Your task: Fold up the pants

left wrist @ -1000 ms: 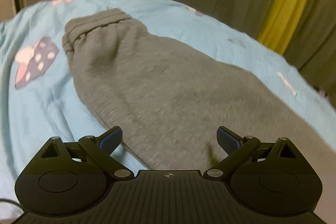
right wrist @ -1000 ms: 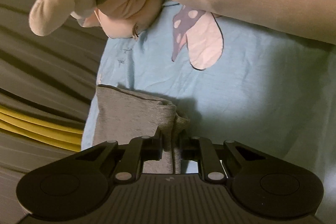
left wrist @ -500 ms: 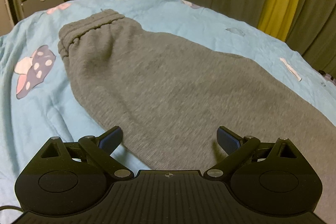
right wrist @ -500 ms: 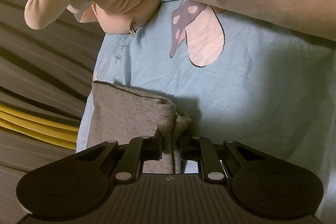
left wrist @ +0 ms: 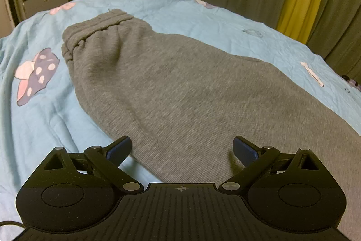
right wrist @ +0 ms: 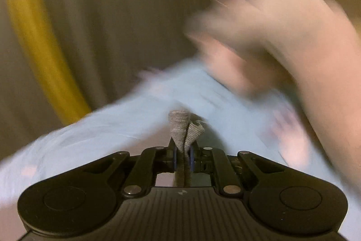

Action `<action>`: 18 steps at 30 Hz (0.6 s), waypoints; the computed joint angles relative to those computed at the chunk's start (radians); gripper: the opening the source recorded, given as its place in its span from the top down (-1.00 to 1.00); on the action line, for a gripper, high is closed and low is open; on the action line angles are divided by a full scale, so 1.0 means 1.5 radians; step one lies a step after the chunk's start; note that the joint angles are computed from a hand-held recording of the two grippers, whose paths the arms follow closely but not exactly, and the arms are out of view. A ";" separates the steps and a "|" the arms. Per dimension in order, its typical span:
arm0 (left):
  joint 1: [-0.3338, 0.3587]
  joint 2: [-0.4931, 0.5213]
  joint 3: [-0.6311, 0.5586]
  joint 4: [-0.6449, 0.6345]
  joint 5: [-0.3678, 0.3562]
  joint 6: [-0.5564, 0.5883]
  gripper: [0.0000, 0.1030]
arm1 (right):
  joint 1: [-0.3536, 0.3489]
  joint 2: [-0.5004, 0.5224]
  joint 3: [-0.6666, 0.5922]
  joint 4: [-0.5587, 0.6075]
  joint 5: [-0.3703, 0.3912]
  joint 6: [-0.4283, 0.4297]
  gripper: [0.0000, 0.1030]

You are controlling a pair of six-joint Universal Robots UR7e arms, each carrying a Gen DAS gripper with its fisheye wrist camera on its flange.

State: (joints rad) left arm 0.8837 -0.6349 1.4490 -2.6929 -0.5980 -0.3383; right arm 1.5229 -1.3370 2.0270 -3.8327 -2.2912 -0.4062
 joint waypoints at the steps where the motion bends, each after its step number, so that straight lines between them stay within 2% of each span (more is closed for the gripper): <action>1: 0.000 0.000 0.000 0.001 0.000 -0.001 -0.94 | 0.021 0.017 -0.006 0.006 0.031 -0.042 0.81; 4: -0.001 -0.001 0.001 0.001 0.000 -0.004 -0.94 | 0.064 0.082 -0.013 0.041 0.112 -0.159 0.80; 5: -0.001 -0.002 0.003 -0.001 0.001 -0.004 -0.94 | 0.067 0.103 -0.013 0.057 0.131 -0.174 0.80; 7: -0.002 -0.004 0.007 -0.008 -0.001 -0.003 -0.94 | 0.066 0.139 -0.018 0.150 0.138 -0.148 0.79; 9: -0.003 -0.005 0.010 -0.012 -0.001 -0.003 -0.94 | 0.063 0.172 -0.036 0.265 0.099 -0.112 0.79; 10: -0.003 -0.006 0.011 -0.014 -0.002 -0.002 -0.94 | 0.067 0.193 -0.049 0.288 0.072 -0.131 0.79; 12: -0.003 -0.006 0.011 -0.014 -0.004 0.000 -0.94 | 0.074 0.201 -0.053 0.268 0.063 -0.152 0.79; 15: -0.001 -0.003 0.006 -0.012 -0.008 0.001 -0.94 | 0.066 0.180 -0.044 0.290 0.086 -0.099 0.79; 18: 0.000 -0.004 0.004 -0.007 -0.012 -0.005 -0.94 | 0.063 0.183 -0.046 0.285 0.083 -0.103 0.79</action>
